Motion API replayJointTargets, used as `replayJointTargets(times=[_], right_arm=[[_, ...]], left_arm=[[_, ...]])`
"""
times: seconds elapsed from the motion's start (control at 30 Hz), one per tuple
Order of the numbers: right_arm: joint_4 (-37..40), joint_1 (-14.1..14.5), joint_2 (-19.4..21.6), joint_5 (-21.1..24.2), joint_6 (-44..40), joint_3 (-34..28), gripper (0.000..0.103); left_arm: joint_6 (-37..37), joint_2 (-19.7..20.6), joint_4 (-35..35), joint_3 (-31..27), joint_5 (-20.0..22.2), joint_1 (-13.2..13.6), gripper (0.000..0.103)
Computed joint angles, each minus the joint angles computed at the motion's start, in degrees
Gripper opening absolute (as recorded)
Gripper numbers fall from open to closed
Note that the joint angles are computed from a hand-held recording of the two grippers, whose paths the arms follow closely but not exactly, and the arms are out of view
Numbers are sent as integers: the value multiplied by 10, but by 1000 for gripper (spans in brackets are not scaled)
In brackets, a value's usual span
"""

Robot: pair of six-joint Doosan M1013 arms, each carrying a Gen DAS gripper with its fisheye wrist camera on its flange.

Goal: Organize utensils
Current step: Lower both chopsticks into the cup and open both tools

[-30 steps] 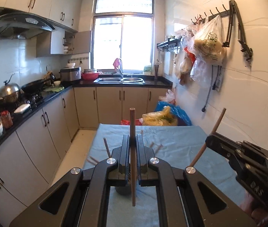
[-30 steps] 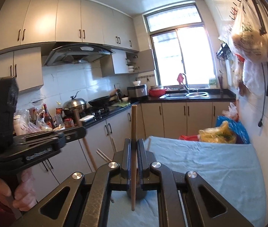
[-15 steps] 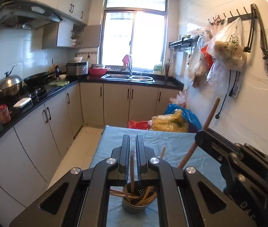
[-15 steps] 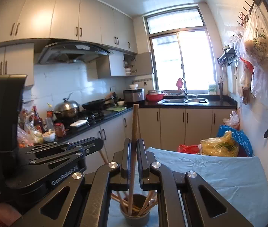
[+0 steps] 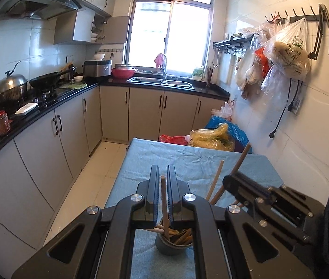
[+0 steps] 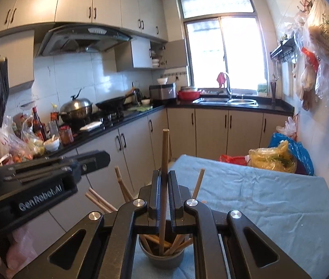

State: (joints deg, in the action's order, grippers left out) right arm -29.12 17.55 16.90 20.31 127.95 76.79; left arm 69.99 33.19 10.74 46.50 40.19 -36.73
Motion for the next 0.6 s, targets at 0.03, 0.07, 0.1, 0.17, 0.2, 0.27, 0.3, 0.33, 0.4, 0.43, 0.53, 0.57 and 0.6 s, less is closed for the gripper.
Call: replayJointTargets(times=[0.03, 0.07, 0.1, 0.17, 0.2, 0.27, 0.3, 0.33, 0.4, 0.43, 0.53, 0.57, 0.6], right_arm=[[4, 0, 2, 4, -5, -1, 7], [15, 0, 3, 10, -17, -2, 7], [35, -2, 4, 15, -37, -5, 7], [48, -3, 3, 18, -43, -3, 7], [58, -4, 2, 16, -49, -2, 7], [44, -4, -2, 13, -34, 2, 9], [35, -4, -3, 12, -24, 4, 11], [28, -3, -5, 10, -15, 6, 15], [30, -4, -9, 6, -13, 8, 16], [23, -3, -11, 3, -5, 10, 16], [8, -2, -15, 2, 8, 14, 16], [3, -1, -17, 1, 14, 16, 16], [7, -1, -19, 0, 12, 17, 16]], left_arm=[[0, 0, -3, 0, 1, 1, 6], [-1, 0, -3, 0, 2, 1, 6], [-1, 0, -2, 0, 3, 2, 6], [-6, 1, -1, -1, 7, 2, 6], [-6, 1, -2, 0, 8, 3, 6], [-8, 0, -1, 2, 8, 3, 6], [-12, -2, 3, 5, 7, 3, 6], [-13, -3, 4, 7, 5, 3, 6], [-14, -4, 5, 8, 4, 3, 6], [-15, -5, 6, 10, 3, 3, 6], [-26, -10, 20, 19, -1, 2, 6], [-27, -11, 22, 20, 0, 2, 6], [-30, -12, 25, 22, 0, 2, 6]])
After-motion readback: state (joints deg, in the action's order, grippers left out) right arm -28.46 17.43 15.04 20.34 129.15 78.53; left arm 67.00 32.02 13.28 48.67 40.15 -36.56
